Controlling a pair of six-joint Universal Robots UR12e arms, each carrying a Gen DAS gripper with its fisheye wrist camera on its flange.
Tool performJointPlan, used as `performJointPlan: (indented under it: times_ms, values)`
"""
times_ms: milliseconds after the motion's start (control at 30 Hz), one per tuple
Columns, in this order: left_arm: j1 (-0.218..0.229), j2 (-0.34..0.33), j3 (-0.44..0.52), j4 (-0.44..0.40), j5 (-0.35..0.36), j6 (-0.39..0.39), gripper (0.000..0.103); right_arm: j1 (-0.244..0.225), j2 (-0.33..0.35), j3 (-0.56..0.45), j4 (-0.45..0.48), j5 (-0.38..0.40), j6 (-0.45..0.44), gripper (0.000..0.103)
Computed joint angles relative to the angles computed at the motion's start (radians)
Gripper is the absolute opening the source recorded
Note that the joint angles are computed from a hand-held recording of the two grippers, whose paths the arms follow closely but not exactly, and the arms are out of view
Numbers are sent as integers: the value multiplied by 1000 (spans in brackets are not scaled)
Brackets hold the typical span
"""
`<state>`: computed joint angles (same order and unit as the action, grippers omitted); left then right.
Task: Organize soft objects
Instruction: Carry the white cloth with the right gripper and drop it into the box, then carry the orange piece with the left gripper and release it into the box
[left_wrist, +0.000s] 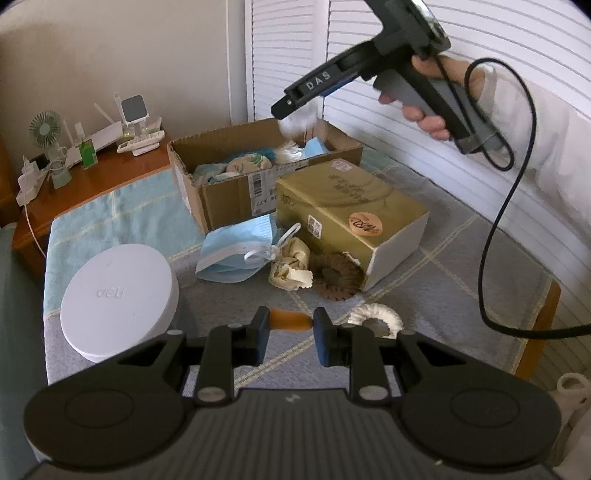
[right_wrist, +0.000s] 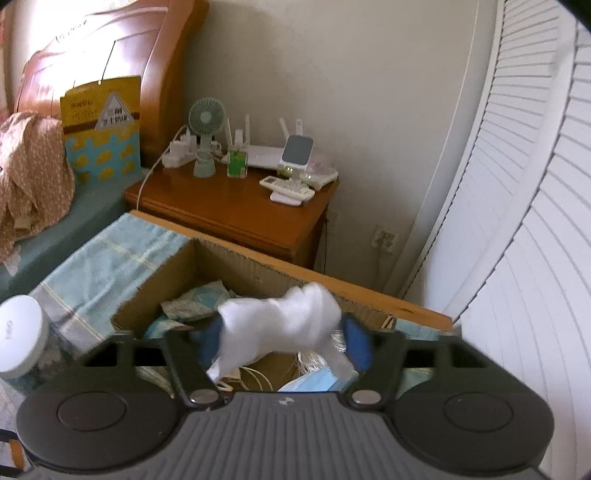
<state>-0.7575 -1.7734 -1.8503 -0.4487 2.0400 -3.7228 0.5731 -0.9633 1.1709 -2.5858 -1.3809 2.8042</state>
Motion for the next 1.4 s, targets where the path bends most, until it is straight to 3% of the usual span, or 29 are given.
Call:
performJointPlan:
  times_ms: [33, 267, 700, 900, 1167, 1400]
  values:
    - [1, -1, 1, -2, -1, 1, 24, -2, 1, 4, -1, 3, 1, 103]
    - [2, 1, 3, -3, -2, 7, 24, -19, -41, 76, 1, 39, 67, 103]
    - [20, -12, 57, -18, 18, 58, 24, -34, -171, 272, -106, 18, 230, 103]
    - [44, -40, 111, -13, 25, 124, 24, -31, -224, 363, -168, -15, 224, 103]
    - [95, -104, 208, 0, -1, 187, 24, -50, -255, 416, -179, 19, 238, 103]
    - [131, -160, 288, -54, -19, 174, 24, -64, -263, 433, -198, 30, 248, 103]
